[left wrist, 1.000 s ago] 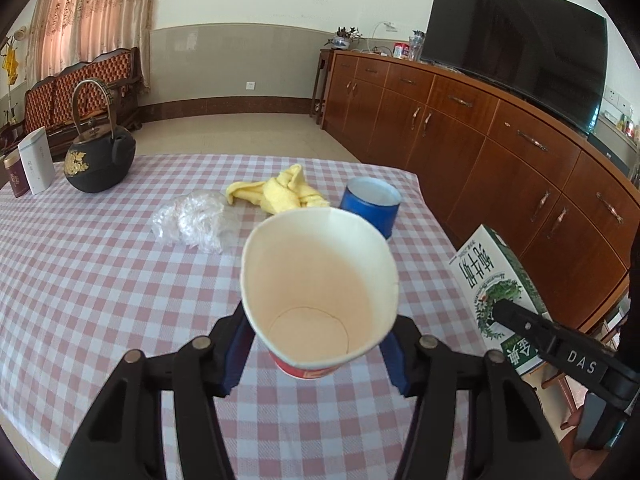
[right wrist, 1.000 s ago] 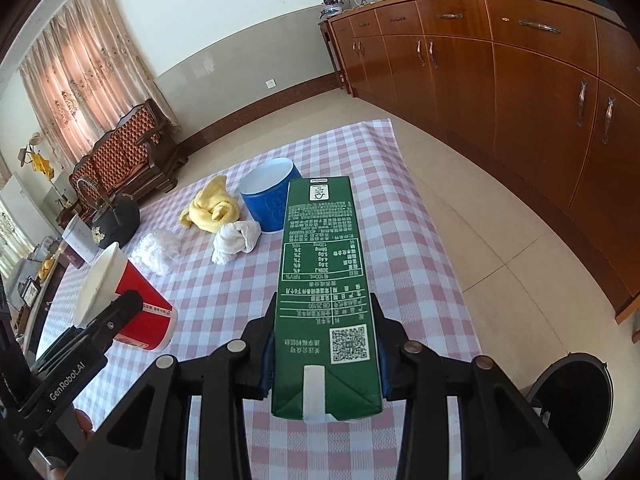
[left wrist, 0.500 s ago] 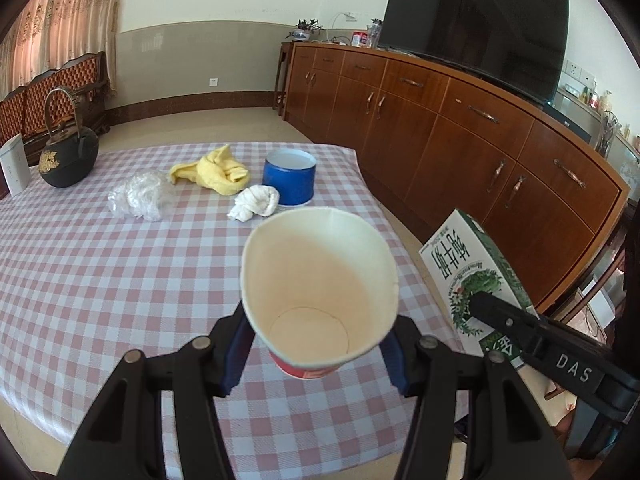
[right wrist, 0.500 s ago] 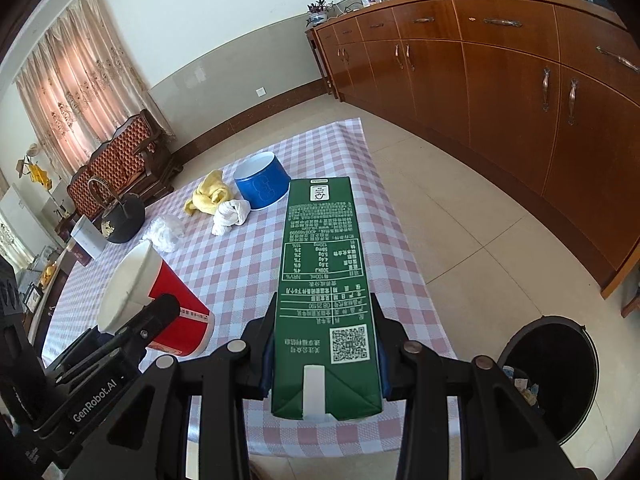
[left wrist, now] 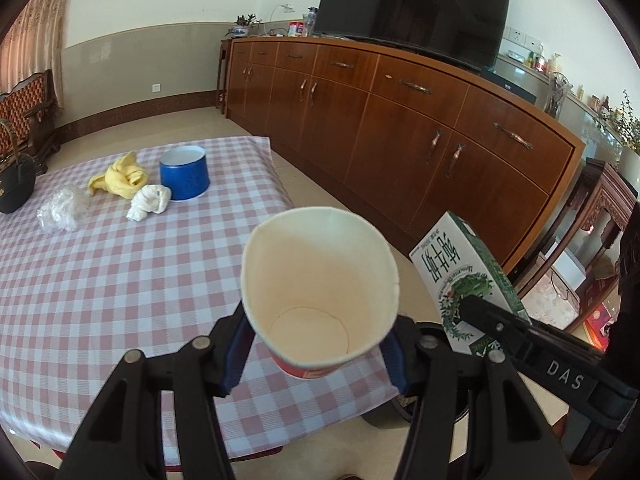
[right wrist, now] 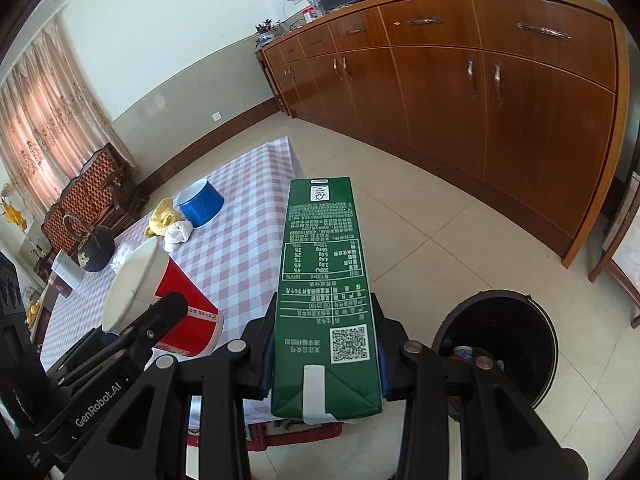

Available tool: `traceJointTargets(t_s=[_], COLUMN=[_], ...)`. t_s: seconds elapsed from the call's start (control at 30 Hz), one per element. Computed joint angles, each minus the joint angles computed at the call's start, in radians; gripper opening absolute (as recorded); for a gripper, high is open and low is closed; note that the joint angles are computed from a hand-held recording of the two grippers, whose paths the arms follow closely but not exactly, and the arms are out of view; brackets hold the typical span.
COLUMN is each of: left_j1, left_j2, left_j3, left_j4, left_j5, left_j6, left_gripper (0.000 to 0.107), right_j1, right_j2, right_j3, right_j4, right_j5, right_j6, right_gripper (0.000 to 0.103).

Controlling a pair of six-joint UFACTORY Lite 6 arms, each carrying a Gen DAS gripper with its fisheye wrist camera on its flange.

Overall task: Collect trash
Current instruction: 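Carry the cup and carton to the black bin and release both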

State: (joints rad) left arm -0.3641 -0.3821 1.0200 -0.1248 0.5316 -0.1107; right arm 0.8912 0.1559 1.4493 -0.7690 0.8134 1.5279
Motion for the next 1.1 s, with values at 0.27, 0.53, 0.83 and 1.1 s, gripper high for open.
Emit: traceJointTargets(t_s=[0.27,0.53,0.83,1.1], left_j1=[-0.222,-0.387,-0.491,-0.54], left_j2=[0.078,0.187,0.351,0.537], left_j3=[0.058,0.113,0.189,0.263], left_j4=[0.173,0.266,0.293,0.264], left_j5=[-0.014,-0.032,-0.055,-0.062], left_j6=[-0.217,-0.35,-0.403,-0.401], left_gripper=[0.058,0.058,0.058,0.058], right_j1=[0.007,-0.022,-0.11,-0.394], right_j2=[-0.256,-0.51,-0.725,-0.811], right_j3=[-0.259,-0.498,-0.722,-0.904], right_j4=[-0.029,0.001,0.083,0.265], right_j5=[0.07,0.128,0.112,-0.085], right_j6=[0.098,0.139,0.128,-0.103], right_gripper=[0.04,0.04,0.04,0.04])
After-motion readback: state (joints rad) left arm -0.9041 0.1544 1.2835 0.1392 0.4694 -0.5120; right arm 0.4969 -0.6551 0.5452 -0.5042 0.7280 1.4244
